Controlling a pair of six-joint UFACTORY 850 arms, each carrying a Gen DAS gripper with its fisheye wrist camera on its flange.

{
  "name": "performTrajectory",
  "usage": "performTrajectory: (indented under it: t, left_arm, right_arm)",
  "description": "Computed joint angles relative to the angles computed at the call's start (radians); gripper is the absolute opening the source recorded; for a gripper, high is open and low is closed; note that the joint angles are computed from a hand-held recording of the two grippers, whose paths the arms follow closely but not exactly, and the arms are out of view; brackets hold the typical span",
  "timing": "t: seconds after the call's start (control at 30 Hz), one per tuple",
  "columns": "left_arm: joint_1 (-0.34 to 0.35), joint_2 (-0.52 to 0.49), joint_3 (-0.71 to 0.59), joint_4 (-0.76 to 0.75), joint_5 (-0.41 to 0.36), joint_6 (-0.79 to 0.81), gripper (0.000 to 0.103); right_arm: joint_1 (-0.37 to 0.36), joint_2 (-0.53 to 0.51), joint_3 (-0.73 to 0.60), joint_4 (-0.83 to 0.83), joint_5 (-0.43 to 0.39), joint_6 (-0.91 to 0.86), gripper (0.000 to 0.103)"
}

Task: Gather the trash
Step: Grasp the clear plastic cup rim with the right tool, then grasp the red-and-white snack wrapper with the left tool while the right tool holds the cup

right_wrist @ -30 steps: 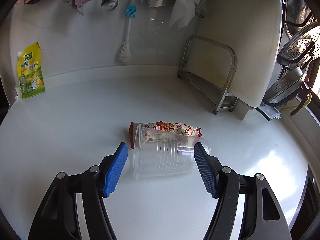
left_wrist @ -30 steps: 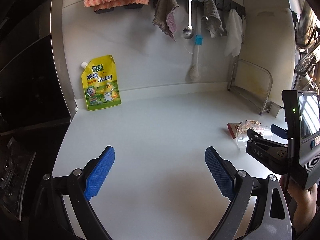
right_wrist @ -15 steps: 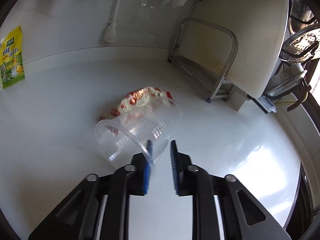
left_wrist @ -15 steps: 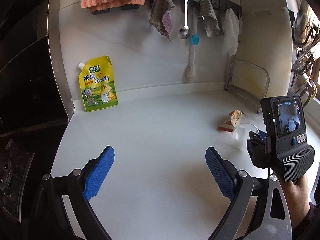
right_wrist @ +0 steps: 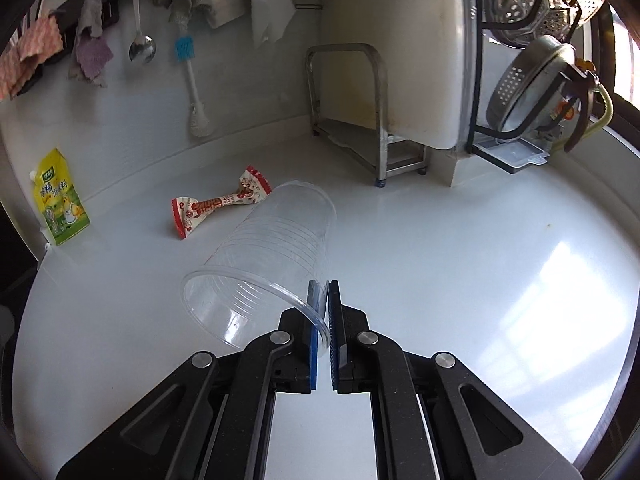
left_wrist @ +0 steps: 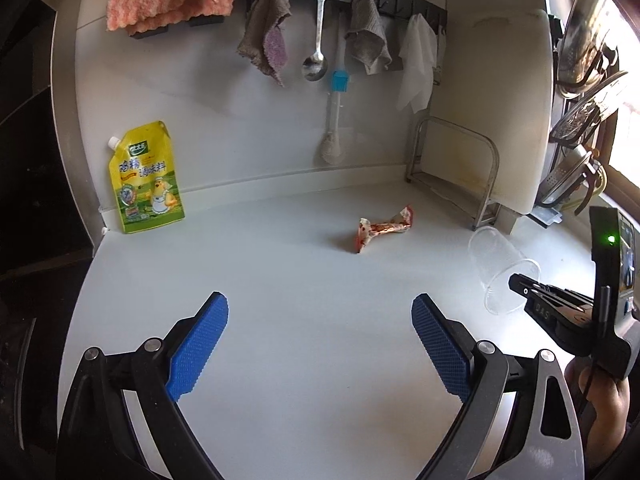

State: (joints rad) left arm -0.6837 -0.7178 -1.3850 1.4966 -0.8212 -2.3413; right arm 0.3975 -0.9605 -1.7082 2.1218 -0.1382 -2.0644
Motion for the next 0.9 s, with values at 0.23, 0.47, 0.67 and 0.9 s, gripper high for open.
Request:
performTrajectory:
  t: [0.23, 0.47, 0.67, 0.9]
  left_arm:
    - [0.035, -0.079, -0.158, 0.001, 0.060, 0.146, 0.091]
    - [0.117, -0.203, -0.385, -0.165, 0.145, 0.445, 0.092]
    - [0.198, -0.304, -0.571, -0.429, 0.243, 0.773, 0.092]
    - [0.266, -0.455, -0.828, -0.799, 0.258, 1.246, 0.092]
  right_arm:
    - [-0.086, 0.062, 0.092, 0.032, -0.088, -0.038, 0.005]
    - [-0.150, 0.080, 0.124, -0.050, -0.159, 0.041, 0.005]
    - [-0.168, 0.056, 0.099, -0.150, -0.211, 0.160, 0.005]
    - [-0.175, 0.054, 0.095, -0.154, -0.256, 0.157, 0.005]
